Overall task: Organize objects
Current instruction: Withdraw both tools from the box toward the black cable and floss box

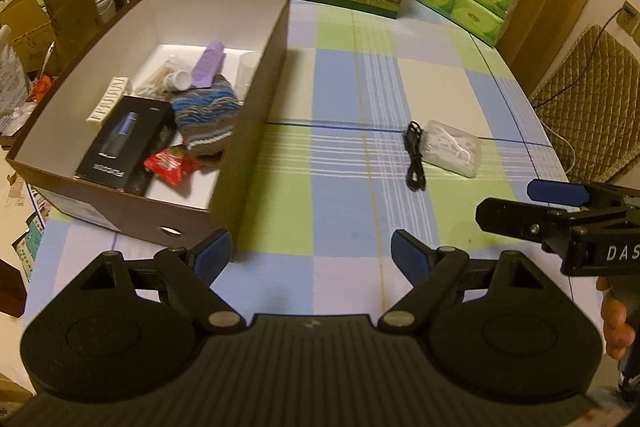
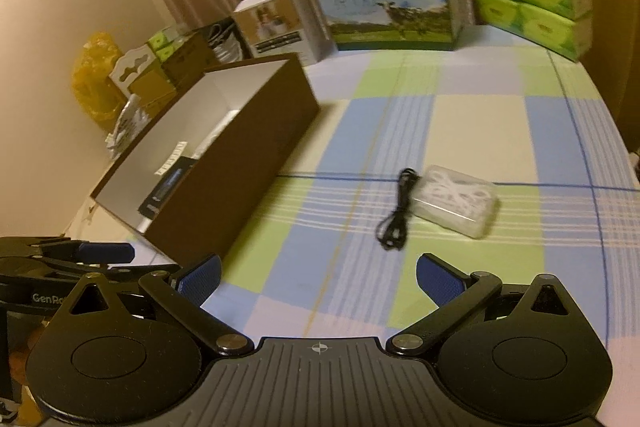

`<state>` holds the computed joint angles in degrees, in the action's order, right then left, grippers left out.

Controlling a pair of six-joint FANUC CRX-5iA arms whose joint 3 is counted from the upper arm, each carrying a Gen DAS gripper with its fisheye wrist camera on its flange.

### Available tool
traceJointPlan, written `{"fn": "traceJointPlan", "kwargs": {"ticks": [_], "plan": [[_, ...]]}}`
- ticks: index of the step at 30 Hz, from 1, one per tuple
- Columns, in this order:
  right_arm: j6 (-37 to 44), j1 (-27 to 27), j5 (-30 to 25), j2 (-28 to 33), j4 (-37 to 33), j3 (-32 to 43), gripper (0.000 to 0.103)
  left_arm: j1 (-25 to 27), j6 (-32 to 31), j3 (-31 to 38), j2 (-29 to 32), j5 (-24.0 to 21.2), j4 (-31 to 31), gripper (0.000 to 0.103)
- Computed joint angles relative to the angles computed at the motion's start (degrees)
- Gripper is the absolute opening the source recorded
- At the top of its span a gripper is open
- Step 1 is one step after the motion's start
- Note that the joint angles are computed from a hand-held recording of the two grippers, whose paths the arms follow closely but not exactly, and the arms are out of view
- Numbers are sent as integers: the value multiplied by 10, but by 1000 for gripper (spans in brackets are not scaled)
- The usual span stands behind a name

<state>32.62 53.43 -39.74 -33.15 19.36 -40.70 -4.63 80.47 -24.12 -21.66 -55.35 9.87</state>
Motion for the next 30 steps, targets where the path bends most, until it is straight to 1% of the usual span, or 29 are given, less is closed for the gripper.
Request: {"fn": "traceJointPlan", "kwargs": {"ticks": [8,16,22,30], "plan": [[-19,-23,-26,-23,10,-24,101,-46,25,17,37,2,-10,84],[-14,-51,-43,-32,0,-35,101,-80,23,33,80,14,-6,84],[2,-78,-39,-19,-10,-36,101,-92,10,39,114,36,11,84],[34,-120,-21,11,-26,-30,101,-110,-7,61,161,65,13,83]]}}
